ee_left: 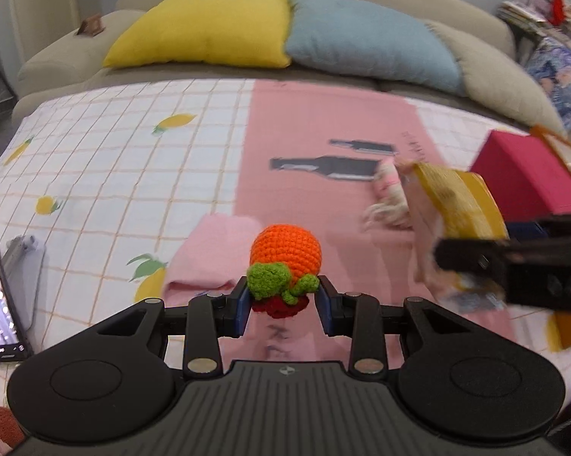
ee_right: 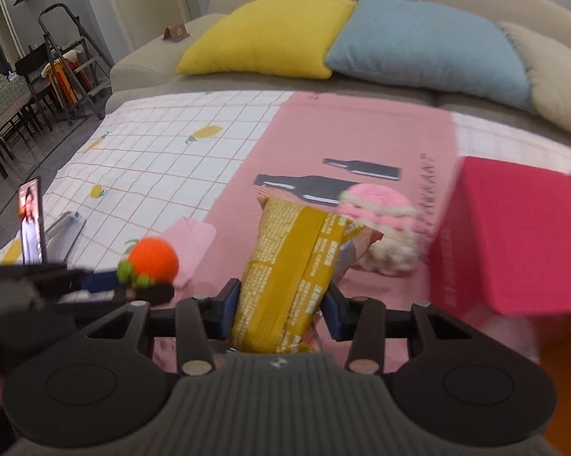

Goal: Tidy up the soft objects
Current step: 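Carry the orange fruit and yellow packet over the orange box with both tools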

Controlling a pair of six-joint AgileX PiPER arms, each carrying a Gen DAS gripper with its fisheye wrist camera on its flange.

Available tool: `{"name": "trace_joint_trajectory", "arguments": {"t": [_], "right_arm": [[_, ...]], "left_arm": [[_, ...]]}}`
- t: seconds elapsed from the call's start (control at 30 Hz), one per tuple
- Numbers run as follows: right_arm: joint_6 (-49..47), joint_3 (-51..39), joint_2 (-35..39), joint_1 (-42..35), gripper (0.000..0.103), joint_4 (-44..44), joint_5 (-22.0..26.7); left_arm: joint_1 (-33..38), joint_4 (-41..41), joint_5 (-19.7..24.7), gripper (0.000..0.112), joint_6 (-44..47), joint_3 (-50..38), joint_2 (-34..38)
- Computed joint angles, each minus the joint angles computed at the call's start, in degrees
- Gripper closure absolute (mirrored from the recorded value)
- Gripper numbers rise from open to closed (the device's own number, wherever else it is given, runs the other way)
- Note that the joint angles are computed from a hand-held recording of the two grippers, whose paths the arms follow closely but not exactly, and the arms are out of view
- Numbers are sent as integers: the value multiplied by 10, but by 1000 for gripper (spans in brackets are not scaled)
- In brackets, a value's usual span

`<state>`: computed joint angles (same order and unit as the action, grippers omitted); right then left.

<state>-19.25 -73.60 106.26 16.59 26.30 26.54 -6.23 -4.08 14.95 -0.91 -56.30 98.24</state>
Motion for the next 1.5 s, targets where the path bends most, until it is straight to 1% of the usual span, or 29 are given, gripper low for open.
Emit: {"name": "trace_joint_trajectory", "arguments": {"t": [0.07,0.13,0.33,0.53,0.77,0.87,0.97,1.03,1.13,1.23,1.33,1.43,1.5], "right_arm": [[-52,46,-42,-21,58,38,-5],[-82,83,-81,-43,58,58,-4],[-119,160,-180,-106,58,75,-7],[-161,192,-243,-182,58,86,3],[-211,186,-269,-274,58,76,18],[-231,166,-260,-313,58,84,27],[-225,132,-234,-349,58,86,37],[-203,107,-211,-362,58,59,35],[-175,72,-175,-381,58,14,31],[-173,39,-134,-403,58,5,30],[-163,5,-96,-410,58,-25,34],[-179,-42,-51,-413,58,-20,64],[-197,-71,-19,-413,58,-8,78]], "left_arm": [[-10,-25,4,73,22,-1,-13],[-22,-55,11,73,47,-4,-26],[-69,-122,29,73,110,-27,-49],[-127,-174,41,73,170,-73,-43],[-180,-208,53,73,220,-162,6],[-200,-206,62,73,237,-213,37],[-218,-184,83,73,232,-283,77],[-226,-165,99,73,230,-333,104],[-237,-137,138,73,223,-420,151],[-246,-121,185,73,228,-507,199],[-256,-103,249,73,231,-611,258],[-275,-62,310,73,228,-715,323],[-285,-40,362,73,222,-799,373]]}}
